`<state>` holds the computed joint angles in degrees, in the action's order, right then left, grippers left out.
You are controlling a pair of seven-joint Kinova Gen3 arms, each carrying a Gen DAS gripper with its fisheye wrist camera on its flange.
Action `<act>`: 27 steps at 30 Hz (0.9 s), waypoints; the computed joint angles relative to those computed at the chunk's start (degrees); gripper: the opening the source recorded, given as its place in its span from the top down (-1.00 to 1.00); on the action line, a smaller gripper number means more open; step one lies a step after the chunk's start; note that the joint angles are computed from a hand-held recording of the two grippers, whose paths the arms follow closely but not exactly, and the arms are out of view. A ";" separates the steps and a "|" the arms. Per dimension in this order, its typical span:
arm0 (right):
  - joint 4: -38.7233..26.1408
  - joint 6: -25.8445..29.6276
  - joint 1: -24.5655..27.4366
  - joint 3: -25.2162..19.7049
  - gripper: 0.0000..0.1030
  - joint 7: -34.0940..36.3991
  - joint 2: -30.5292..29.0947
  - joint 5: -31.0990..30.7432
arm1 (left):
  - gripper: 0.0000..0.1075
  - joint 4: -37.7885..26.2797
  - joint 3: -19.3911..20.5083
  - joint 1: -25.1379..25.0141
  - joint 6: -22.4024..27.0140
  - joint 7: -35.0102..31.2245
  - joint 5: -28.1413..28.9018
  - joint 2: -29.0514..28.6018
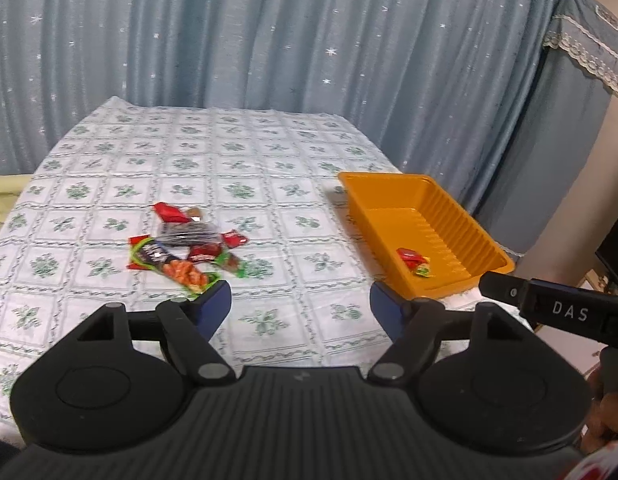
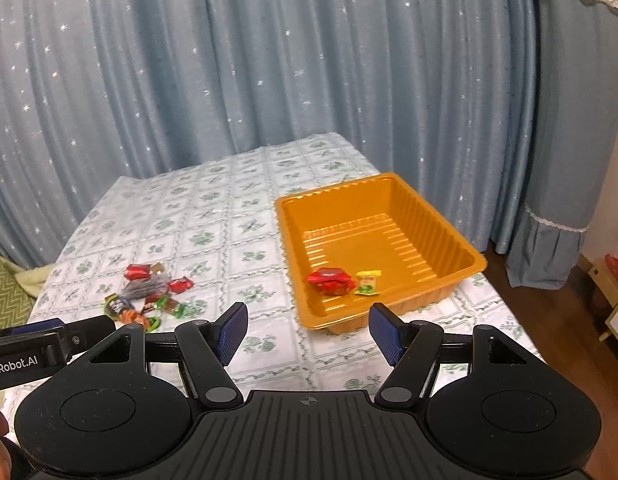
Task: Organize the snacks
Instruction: 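Withdraw both tools from the tray back toward the snack pile, then grasp the sausage snack bag with the left tool while the right tool grasps the green-wrapped candy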
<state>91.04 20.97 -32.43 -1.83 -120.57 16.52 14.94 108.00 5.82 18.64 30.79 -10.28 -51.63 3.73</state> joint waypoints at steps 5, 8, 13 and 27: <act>-0.18 -0.51 -0.23 -1.18 -0.30 1.14 0.87 -0.86 | -0.38 2.38 -0.19 -1.19 0.91 1.41 -0.72 -1.55; -0.53 -0.72 -0.17 -2.09 -0.30 2.49 1.68 -2.02 | -0.38 3.74 -0.13 -2.63 1.16 2.21 -0.62 -2.14; -0.99 -2.17 -0.60 -2.99 -0.30 4.91 3.28 -3.93 | -0.38 5.20 -0.38 -4.80 0.88 4.02 -0.88 -2.07; -7.96 -3.22 -0.70 -5.18 -0.30 13.17 12.81 -8.93 | -0.24 2.46 -7.64 -6.83 -4.42 9.88 -0.71 6.53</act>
<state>83.08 17.75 -33.13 -7.01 -107.40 29.33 6.01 110.46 -1.81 11.81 26.37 -0.40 -52.34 10.26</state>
